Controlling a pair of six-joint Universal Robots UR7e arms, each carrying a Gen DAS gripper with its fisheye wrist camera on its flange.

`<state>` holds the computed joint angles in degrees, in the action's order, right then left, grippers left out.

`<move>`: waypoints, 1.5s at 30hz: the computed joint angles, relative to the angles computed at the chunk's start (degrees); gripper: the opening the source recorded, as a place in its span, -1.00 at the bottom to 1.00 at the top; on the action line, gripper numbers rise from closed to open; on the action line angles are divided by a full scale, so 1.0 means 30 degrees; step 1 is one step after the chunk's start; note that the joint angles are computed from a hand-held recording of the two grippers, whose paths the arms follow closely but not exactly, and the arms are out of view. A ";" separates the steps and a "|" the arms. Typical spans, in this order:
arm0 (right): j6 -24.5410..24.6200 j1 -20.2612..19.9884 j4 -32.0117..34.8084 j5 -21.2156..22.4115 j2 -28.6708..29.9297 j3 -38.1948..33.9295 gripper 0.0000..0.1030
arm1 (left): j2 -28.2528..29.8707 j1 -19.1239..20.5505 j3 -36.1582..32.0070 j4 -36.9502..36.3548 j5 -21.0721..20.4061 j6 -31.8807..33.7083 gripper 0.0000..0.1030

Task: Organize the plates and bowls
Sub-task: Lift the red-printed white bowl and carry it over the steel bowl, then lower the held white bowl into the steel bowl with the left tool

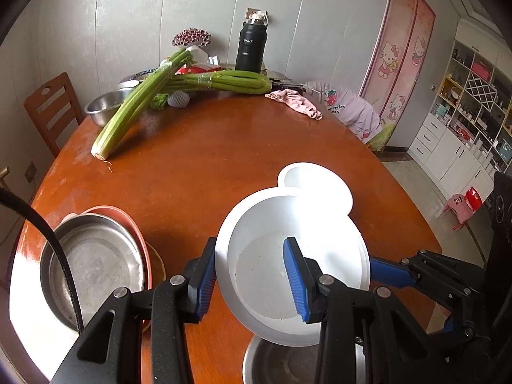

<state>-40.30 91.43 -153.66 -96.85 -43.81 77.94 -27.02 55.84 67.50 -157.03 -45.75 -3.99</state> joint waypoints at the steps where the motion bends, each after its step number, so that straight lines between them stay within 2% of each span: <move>1: -0.0039 -0.0001 -0.0136 0.0063 -0.0141 0.0198 -0.02 | -0.0060 -0.0098 0.0174 -0.0182 0.0075 0.0083 -0.22; 22: -0.0559 -0.0341 -0.2133 0.1193 -0.2423 0.3318 -0.01 | -0.0778 -0.1311 0.2497 -0.2056 0.0751 0.0132 -0.22; 35: -0.0864 -0.0653 -0.2469 0.1176 -0.2951 0.4358 -0.01 | -0.0950 -0.1419 0.3616 -0.2557 0.0533 -0.0438 -0.22; 45: -0.1217 -0.0848 -0.2244 0.0710 -0.3088 0.4996 -0.01 | -0.1090 -0.1251 0.4414 -0.2028 0.0220 -0.1489 -0.22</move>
<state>-43.96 88.88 -160.39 -94.72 -53.07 92.93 -30.29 52.09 80.75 -163.11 -45.09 -8.46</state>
